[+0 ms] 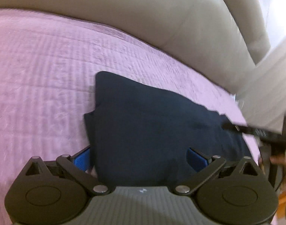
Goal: Fold large clothes
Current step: 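Grasp the folded hoodie end with the left tool and lift it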
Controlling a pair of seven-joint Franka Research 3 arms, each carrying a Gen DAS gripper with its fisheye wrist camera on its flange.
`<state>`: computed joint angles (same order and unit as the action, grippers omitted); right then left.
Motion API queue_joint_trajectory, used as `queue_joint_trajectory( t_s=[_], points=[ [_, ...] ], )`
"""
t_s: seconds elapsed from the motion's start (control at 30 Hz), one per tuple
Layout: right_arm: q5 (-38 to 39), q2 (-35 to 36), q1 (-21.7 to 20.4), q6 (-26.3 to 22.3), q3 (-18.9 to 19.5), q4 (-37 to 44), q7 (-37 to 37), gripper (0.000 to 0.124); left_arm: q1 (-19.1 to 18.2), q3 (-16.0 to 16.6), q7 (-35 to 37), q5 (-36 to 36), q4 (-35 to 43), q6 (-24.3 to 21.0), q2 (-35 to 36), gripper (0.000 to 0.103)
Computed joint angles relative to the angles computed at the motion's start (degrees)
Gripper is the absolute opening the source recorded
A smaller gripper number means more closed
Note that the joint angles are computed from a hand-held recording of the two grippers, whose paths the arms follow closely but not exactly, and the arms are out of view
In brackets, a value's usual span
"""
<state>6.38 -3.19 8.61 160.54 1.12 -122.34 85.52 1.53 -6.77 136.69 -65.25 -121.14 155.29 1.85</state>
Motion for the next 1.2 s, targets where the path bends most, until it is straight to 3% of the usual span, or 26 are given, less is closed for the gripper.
queue_joint_trajectory(
  t_s=[0.13,0.23,0.3,0.4,0.53,0.6,0.73,0.77,0.8,0.9,1.07,1.2],
  points=[
    [-2.9,0.2,-0.1,5.3,0.1,-3.6,1.9,0.103,0.3,-0.2,2.0,1.5,-0.1,-2.9,0.0,0.103],
    [2.3,-1.5,0.6,10.1,-0.3,-7.9,-2.2,0.103,0.5,0.7,5.2,-1.5,-3.2,-8.3,-3.2,0.103],
    [4.8,-4.8,0.7,8.6,-0.6,-11.1,-3.3,0.103,0.1,1.6,7.0,-4.3,-5.6,-11.7,-5.1,0.103],
    [1.1,-10.1,-0.9,10.6,1.1,-17.4,-4.8,0.103,-1.0,2.6,9.8,-7.8,-9.4,-13.1,-8.0,0.103],
    [9.3,-16.7,4.2,11.3,-4.5,-24.6,-12.9,0.103,-2.4,3.6,11.6,-12.0,-12.7,-13.5,-10.3,0.101],
    [11.6,-19.6,4.4,10.7,-5.0,-27.0,-15.0,0.103,-3.0,3.7,11.8,-13.8,-14.3,-13.6,-11.3,0.098],
    [10.6,-26.2,-0.1,9.4,-0.4,-32.0,-12.8,0.103,-4.5,3.0,10.6,-12.4,-16.0,-10.2,-13.0,0.085],
    [10.7,-27.6,-0.2,9.3,-0.3,-33.1,-12.4,0.103,-4.9,2.9,10.1,-13.0,-16.5,-8.8,-13.3,0.074],
    [10.8,-29.1,0.0,9.4,-0.5,-34.3,-12.6,0.103,-5.2,3.0,9.7,-13.7,-17.1,-7.5,-13.5,0.056],
    [10.9,-33.1,1.3,9.4,-1.8,-37.5,-14.8,0.103,-5.9,3.6,8.6,-17.3,-18.6,-5.6,-14.5,0.028],
    [9.4,-40.6,0.5,7.0,-0.5,-43.0,-17.3,0.103,-8.5,1.0,6.7,-17.4,-19.5,3.8,-16.5,0.024],
    [10.4,-45.1,0.6,5.5,-1.3,-47.0,-16.4,0.103,-10.8,1.9,5.4,-22.9,-19.6,5.5,-18.7,0.022]
  ],
)
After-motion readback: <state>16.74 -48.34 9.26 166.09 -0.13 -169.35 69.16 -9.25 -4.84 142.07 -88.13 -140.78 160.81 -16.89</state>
